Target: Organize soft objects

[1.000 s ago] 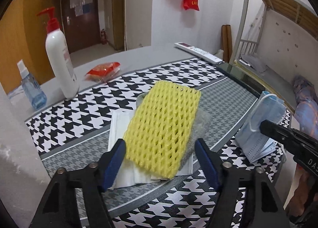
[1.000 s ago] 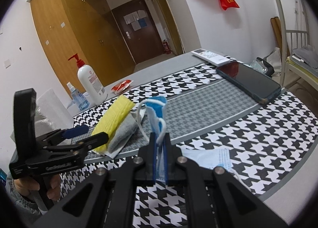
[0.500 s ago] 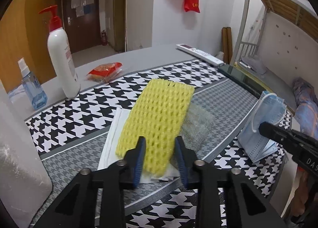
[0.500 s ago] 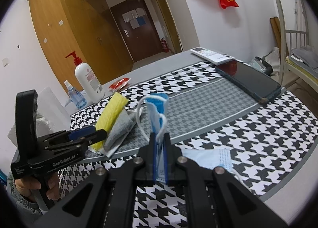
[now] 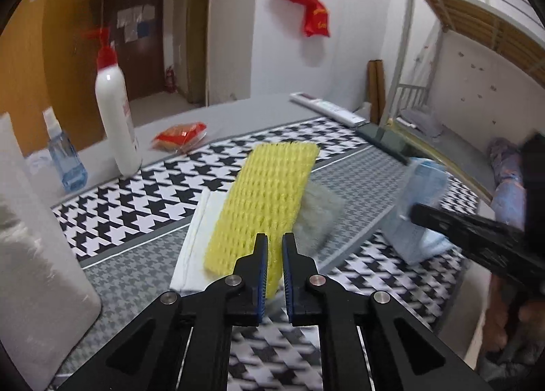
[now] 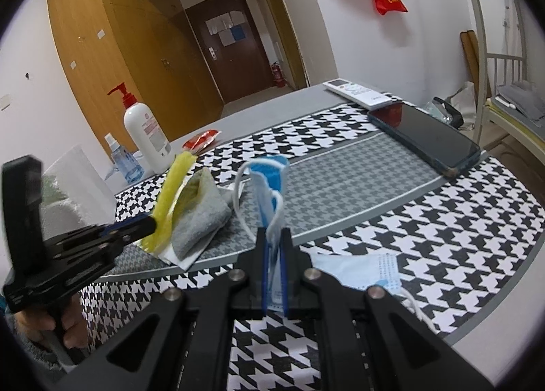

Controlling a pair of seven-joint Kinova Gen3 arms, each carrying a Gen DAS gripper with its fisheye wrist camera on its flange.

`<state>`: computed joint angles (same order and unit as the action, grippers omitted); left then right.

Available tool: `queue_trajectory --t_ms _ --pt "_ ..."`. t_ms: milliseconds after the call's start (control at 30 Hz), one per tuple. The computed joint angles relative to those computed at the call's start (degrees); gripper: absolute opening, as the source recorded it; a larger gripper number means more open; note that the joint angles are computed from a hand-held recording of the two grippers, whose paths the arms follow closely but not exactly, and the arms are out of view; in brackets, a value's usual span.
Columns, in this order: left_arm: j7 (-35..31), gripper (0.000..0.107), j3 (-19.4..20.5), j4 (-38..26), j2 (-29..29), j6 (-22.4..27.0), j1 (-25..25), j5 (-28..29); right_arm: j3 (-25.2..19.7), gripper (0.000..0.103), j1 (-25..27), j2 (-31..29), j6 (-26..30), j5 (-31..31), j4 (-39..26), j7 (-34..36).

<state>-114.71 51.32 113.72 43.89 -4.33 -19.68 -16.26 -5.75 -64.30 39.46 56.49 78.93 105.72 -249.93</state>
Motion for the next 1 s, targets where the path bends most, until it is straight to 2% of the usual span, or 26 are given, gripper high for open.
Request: queue_trajectory --t_ms 133,300,400,467,533,567,600,667,833,933,1000 --pt "-0.8 0.009 3.0 3.0 -1.2 0.3 -3.3 -1.4 0.0 0.008 0.0 0.0 0.4 -0.7 -0.2 0.3" --pt "-3.0 0.009 8.9 6.0 -0.7 0.7 -9.2 -2.2 0.1 0.008 -0.6 0.2 1.0 -1.0 -0.7 0.5" --pt "-4.4 0.009 10.3 6.0 -0.5 2.8 -10.2 -1.7 0.2 0.008 -1.4 0.1 1.9 -1.5 -1.2 1.2" --pt "-5.5 0.01 7.2 6.7 -2.3 0.6 -7.5 -0.8 0.1 0.008 -1.7 0.1 2.4 -1.9 -1.6 2.1" --pt "-5.7 0.014 3.1 7.1 -4.1 -1.6 -3.9 -0.9 0.2 0.008 -2.1 0.1 2.8 -2.3 -1.8 2.5" --pt "-5.4 0.028 0.8 6.9 -4.9 -2.2 -1.8 -0.4 0.2 0.008 -2.2 0.1 2.9 -2.3 -1.8 2.4" --pt "-4.7 0.047 -0.4 6.4 -4.9 -2.1 -0.6 -0.8 0.3 0.008 -2.3 0.2 3.0 -2.3 -1.8 2.1" --pt "-4.0 0.065 -1.5 5.8 -4.6 -2.2 0.4 -1.8 0.3 0.008 -2.4 0.3 3.0 -2.2 -1.8 2.0" --pt "-2.9 0.067 -6.2 3.2 -4.4 -1.5 4.9 -2.9 0.4 0.008 -2.2 0.4 2.5 -2.4 -1.8 2.2" --pt "-2.3 0.067 -11.3 0.4 -4.2 0.2 10.0 -1.3 0.5 0.008 -2.3 0.3 2.3 -2.0 -1.7 2.1" --pt "-2.5 0.066 -12.6 -1.5 -3.5 2.2 11.7 -0.3 0.4 0.008 -2.3 0.4 2.3 -2.0 -1.6 2.0"
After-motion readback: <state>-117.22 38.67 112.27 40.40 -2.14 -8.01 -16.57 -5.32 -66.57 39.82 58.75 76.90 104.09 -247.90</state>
